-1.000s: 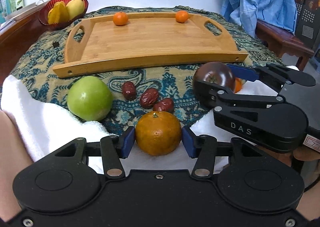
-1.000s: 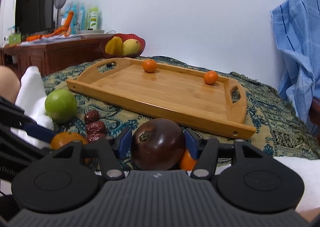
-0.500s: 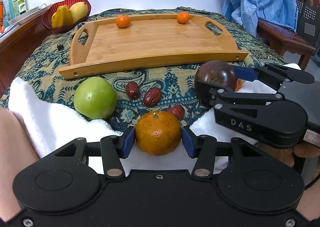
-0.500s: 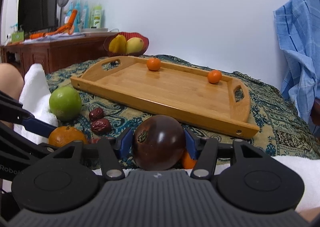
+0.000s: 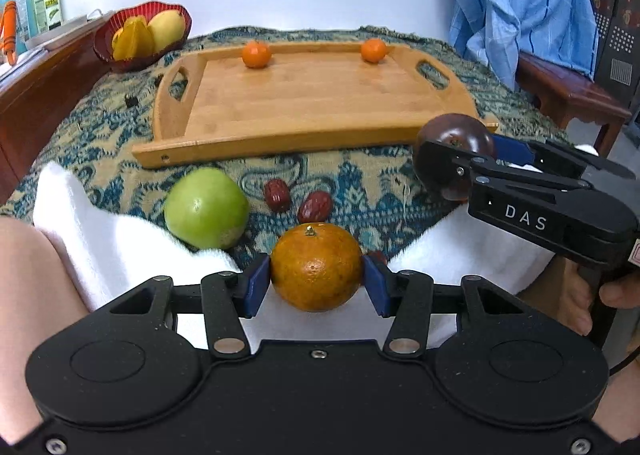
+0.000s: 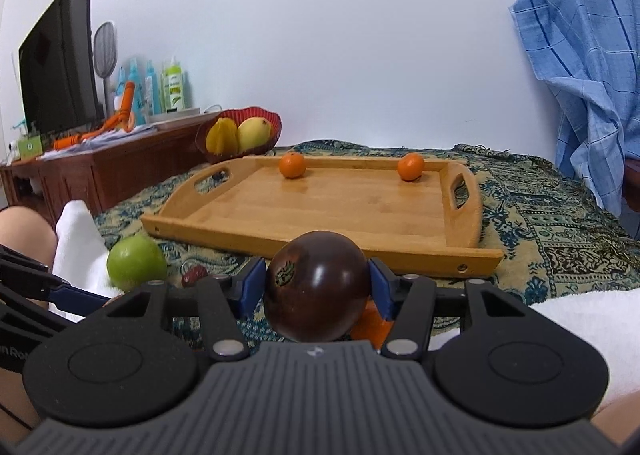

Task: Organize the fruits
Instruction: 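Grasp the large orange with the left tool while the right tool grasps the dark purple fruit, then carry the large orange and dark purple fruit over the tray with both tools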

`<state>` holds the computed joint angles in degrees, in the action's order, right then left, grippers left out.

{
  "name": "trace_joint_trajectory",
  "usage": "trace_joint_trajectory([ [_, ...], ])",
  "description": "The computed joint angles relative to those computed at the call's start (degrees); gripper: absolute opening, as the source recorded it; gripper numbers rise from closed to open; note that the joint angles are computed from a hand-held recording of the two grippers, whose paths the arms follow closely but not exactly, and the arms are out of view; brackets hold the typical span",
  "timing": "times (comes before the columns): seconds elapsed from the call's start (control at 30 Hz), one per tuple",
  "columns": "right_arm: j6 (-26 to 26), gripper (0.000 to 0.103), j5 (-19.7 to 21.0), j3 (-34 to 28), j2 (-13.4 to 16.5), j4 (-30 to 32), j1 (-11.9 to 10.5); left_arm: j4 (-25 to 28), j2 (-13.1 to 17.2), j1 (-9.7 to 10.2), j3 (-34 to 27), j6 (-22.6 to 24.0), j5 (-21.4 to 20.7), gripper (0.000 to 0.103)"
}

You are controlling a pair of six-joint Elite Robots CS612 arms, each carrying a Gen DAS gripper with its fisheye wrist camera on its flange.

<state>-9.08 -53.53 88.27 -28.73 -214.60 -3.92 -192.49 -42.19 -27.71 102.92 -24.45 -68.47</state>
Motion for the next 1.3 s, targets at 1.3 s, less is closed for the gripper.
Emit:
trace_joint_trajectory([
  [1.3,8.9,0.058,-9.9,-32.3,11.9,18.2,3.3,7.8,14.5,10.28,-34.2,6.3,-5.3,0.048],
])
